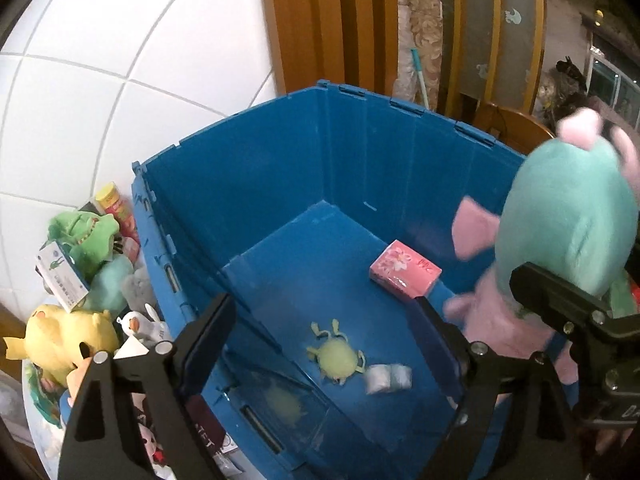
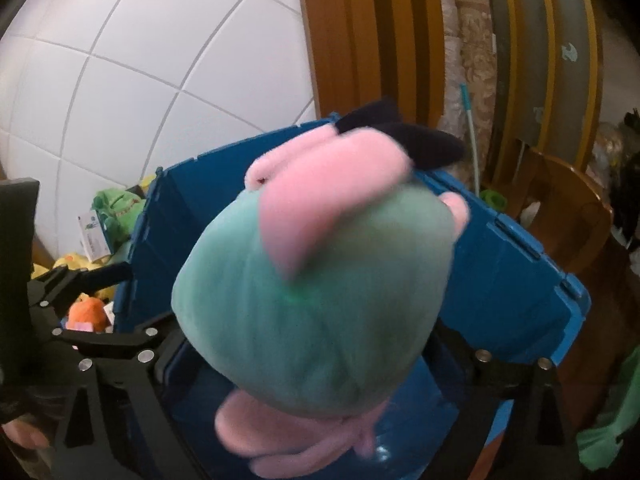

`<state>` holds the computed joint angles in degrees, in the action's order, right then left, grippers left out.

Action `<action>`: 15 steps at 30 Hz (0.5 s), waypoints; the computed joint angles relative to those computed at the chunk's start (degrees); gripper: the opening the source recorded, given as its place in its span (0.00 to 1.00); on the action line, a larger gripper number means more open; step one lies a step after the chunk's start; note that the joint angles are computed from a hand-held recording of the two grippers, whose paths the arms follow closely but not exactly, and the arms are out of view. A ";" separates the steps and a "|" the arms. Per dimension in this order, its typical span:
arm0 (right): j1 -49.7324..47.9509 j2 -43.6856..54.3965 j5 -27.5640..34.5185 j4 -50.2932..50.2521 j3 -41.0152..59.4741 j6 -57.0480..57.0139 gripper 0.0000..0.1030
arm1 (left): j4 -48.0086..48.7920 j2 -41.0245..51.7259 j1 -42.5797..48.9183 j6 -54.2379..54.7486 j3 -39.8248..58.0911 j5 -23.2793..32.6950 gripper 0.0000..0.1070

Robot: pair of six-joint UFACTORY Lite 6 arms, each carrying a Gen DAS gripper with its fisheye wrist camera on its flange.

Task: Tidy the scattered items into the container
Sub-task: 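Carry the box and pig plush over the blue crate with both tools, then open both tools to drop the box and pig plush into the crate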

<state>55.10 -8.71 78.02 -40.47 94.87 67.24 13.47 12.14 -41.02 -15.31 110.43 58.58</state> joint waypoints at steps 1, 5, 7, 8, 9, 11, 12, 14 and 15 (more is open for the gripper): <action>-0.52 -0.01 -0.22 0.34 0.02 -0.42 0.94 | 0.09 -0.07 -0.09 -0.18 -0.08 0.08 0.83; -1.92 0.05 -0.53 1.11 0.29 -1.71 0.96 | 0.14 -0.67 -0.12 -0.58 -0.68 0.11 0.83; -2.45 -0.17 -0.43 0.81 -0.14 -1.98 1.00 | 0.08 -1.23 -0.06 -0.69 -1.28 -0.02 0.83; -2.16 0.17 0.20 0.35 0.24 -2.06 1.00 | 0.13 -1.49 -0.01 -0.86 -1.55 -0.02 0.83; -1.80 0.67 0.95 -0.14 0.85 -2.23 1.00 | 0.20 -1.73 0.03 -1.04 -1.81 -0.02 0.83; -0.97 1.32 2.12 -1.08 1.73 -2.23 1.00 | 0.16 -2.26 0.17 -1.12 -2.42 -0.09 0.83; -0.45 1.32 2.41 -1.52 1.82 -1.92 1.00 | 0.16 -2.51 0.23 -1.04 -2.70 -0.15 0.83; 0.18 1.22 2.68 -2.19 1.65 -1.38 1.00 | 0.24 -2.96 0.41 -0.95 -3.18 -0.29 0.83; 0.30 1.22 2.70 -2.30 1.63 -1.31 1.00 | 0.11 -3.04 0.60 -0.90 -3.23 -0.28 0.83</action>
<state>55.39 -7.49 80.72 -42.77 96.50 65.93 13.57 9.09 -40.41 -16.21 107.20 58.31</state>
